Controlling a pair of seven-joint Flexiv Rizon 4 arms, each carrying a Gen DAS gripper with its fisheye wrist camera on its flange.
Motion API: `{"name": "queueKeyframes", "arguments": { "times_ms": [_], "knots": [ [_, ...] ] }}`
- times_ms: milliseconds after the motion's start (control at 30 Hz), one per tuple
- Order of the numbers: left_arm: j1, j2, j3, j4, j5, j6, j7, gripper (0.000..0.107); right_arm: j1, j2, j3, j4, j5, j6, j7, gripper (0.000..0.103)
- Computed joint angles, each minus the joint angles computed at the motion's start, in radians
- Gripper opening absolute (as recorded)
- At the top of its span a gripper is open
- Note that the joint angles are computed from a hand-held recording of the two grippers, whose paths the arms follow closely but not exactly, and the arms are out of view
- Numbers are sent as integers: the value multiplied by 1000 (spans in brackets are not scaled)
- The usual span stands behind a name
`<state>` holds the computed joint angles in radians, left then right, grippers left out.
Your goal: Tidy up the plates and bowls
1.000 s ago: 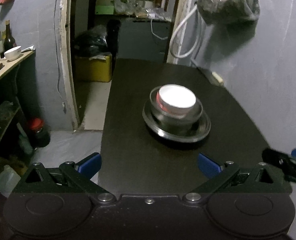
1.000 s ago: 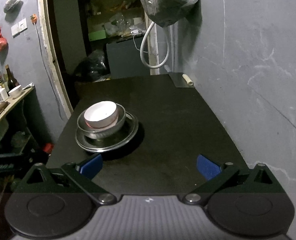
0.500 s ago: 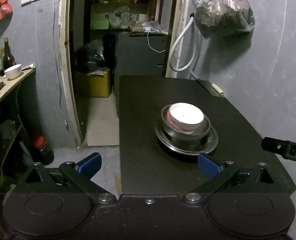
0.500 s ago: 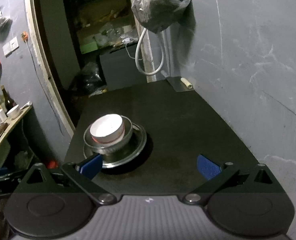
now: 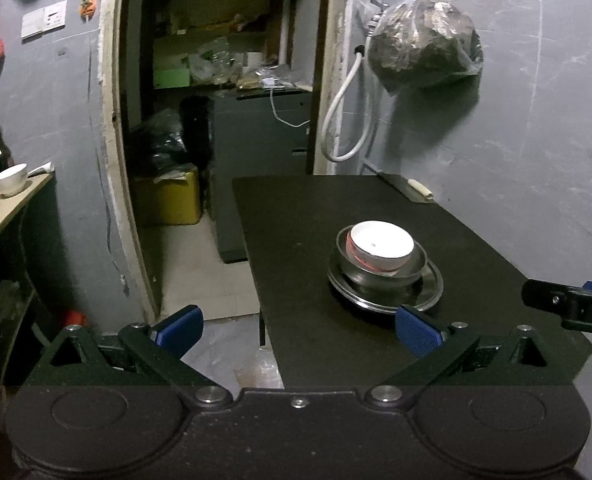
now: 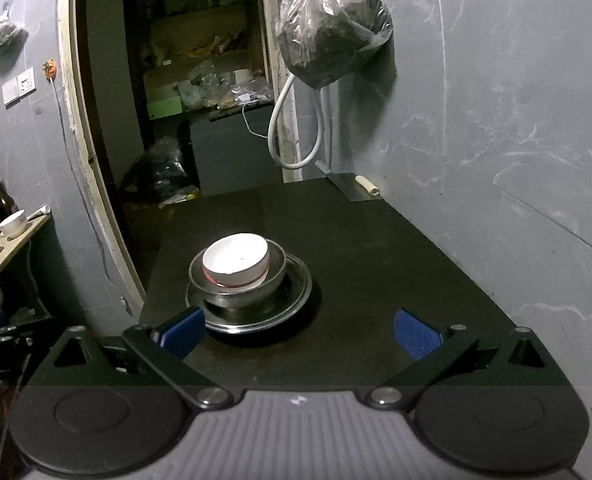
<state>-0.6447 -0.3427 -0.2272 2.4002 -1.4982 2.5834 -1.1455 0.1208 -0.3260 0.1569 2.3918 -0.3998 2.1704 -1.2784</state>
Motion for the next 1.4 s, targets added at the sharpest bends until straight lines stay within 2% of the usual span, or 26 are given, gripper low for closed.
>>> {"name": "queueKeyframes", "arguments": {
  "times_ms": [167,467,733,867,967,1033,1100,1400],
  "knots": [
    [-11,23,7,47,24,15,-28,102,54,36,-12,20,84,-9,-37,103],
    [-25,55,7,108,26,-4,-90,102,63,82,8,67,75,-36,-56,103],
    [-28,64,16,170,79,-39,-193,102,109,119,1,122,161,-74,-95,103],
    [-42,62,9,183,62,-60,-193,102,101,134,8,160,176,-73,-89,103],
    [-56,60,5,195,64,-64,-192,102,151,131,-8,176,271,-46,-130,103],
    [-65,59,3,200,56,-63,-186,102,220,135,-32,177,381,-51,-191,103],
    [-72,61,1,203,49,-63,-185,102,238,132,-35,178,422,-43,-216,103],
    [-88,65,-9,193,-7,-60,-135,102,228,134,-15,175,424,-55,-216,103]
  ]
}}
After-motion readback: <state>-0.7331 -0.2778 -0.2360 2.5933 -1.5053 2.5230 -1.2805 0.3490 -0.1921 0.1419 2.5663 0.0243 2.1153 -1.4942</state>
